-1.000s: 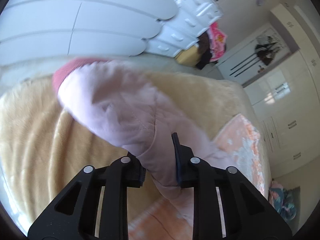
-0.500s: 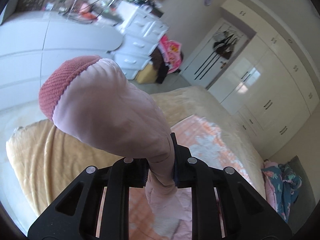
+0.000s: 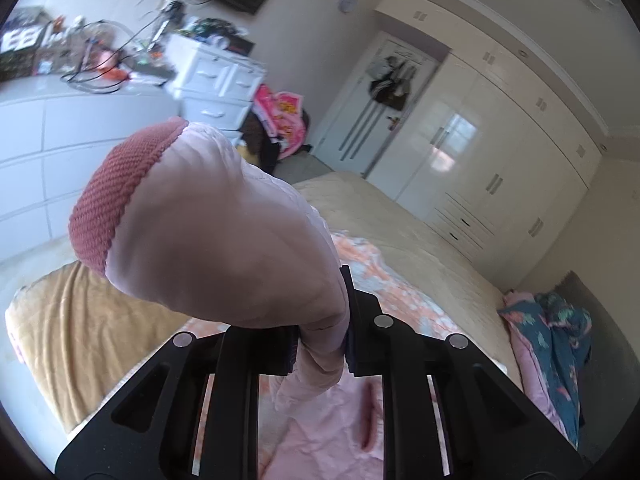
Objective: Fold large clothes
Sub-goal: 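Grasp the other sleeve cuff with the left tool and lift it, then carry the sleeve across the jacket front and lower it with the left tool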
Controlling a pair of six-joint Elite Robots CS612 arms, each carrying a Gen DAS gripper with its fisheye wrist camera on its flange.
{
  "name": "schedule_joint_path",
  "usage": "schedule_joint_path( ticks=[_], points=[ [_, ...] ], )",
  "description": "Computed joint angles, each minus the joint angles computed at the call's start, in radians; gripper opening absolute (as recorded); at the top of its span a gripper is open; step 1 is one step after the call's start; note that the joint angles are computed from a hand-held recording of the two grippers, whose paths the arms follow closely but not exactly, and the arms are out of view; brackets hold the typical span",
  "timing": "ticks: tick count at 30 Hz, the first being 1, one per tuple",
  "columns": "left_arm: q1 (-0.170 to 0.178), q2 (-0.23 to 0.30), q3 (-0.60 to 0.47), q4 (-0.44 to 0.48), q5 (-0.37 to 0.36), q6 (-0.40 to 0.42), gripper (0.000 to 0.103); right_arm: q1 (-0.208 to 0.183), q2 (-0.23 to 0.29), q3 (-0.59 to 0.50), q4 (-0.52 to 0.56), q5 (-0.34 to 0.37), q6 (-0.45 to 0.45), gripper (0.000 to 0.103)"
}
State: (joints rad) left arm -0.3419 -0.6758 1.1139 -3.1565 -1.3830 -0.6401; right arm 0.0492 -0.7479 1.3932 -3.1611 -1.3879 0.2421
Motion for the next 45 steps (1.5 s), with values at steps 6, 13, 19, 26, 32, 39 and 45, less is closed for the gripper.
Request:
schedule_joint_path(
  ticks=[6, 13, 19, 26, 32, 39, 45],
  points=[
    [-0.028, -0.004, -0.016, 0.004, -0.034, 0.050, 0.010, -0.022, -0.027, 0.051, -0.044, 0.004, 0.032, 0.099],
    [-0.062, -0.003, -0.032, 0.018, -0.057, 0.112, 0.010, -0.045, -0.049, 0.097, -0.085, 0.002, 0.068, 0.099],
    [-0.092, 0.010, -0.060, 0.044, -0.081, 0.168, 0.010, -0.061, -0.069, 0.134, -0.128, -0.007, 0.085, 0.099],
    [-0.118, 0.031, -0.098, 0.080, -0.108, 0.203, 0.010, -0.088, -0.090, 0.177, -0.176, -0.018, 0.117, 0.099],
    [-0.141, 0.049, -0.123, 0.108, -0.112, 0.236, 0.010, -0.109, -0.097, 0.200, -0.197, -0.027, 0.148, 0.099],
    [-0.162, 0.069, -0.149, 0.144, -0.124, 0.271, 0.010, -0.128, -0.102, 0.223, -0.197, -0.061, 0.174, 0.099],
    [-0.179, 0.096, -0.184, 0.188, -0.142, 0.314, 0.010, -0.151, -0.096, 0.235, -0.200, -0.061, 0.228, 0.099]
  ],
)
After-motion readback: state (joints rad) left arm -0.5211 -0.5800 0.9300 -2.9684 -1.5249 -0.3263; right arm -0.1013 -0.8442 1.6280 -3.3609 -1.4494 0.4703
